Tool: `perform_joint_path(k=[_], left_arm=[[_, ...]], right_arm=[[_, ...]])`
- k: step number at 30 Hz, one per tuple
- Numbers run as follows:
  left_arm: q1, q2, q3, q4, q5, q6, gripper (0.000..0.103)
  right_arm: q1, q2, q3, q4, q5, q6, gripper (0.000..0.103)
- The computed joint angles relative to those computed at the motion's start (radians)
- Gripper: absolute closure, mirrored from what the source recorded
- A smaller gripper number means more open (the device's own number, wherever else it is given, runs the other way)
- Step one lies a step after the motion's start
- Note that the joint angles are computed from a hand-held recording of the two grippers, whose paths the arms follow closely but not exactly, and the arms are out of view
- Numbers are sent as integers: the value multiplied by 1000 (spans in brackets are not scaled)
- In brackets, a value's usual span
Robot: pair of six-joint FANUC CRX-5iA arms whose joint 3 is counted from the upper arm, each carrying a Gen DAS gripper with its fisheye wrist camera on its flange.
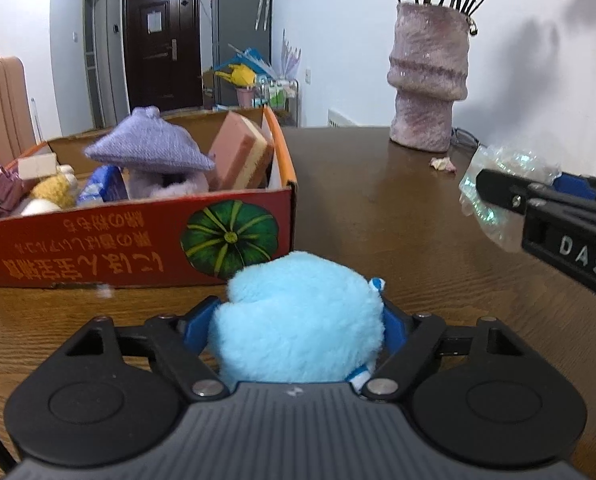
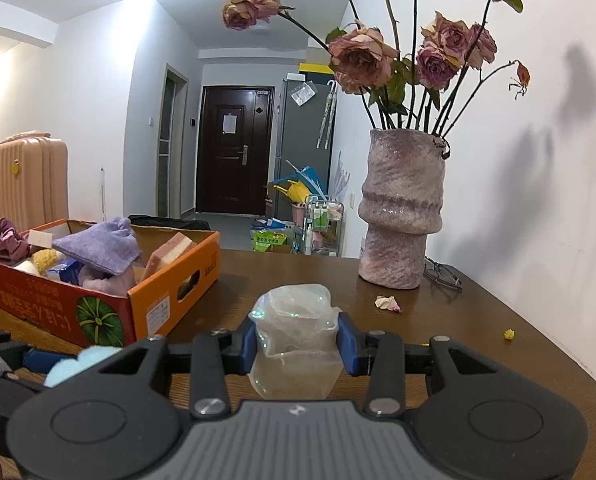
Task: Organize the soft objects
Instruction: 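Carry the blue plush and plastic bag with both tools over the box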
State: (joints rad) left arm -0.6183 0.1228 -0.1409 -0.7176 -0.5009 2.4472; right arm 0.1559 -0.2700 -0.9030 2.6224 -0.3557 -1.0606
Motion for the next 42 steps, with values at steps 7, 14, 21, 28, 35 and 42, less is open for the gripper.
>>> perform_joint_path(k=[7, 14, 21, 28, 35, 42], left_arm=[[-46, -48, -16, -183, -40, 191, 22], [-83, -123, -65, -368, -88, 383, 22], [-65, -185, -104, -446, -105, 476, 22], [-44, -228, -127, -513, -109, 552, 22], [-4, -246, -135, -557, -103, 602, 22], [43, -233, -128, -585, -82, 624, 21]], right_arm=[[34, 2, -16, -14, -64, -19, 63], [137, 24, -38, -131, -192, 1, 63], [267, 88, -20, -247, -313, 19, 63], [385, 176, 28, -327, -427, 27, 63], [454, 254, 82, -345, -493, 21, 63], [481, 322, 143, -338, -515, 8, 63]])
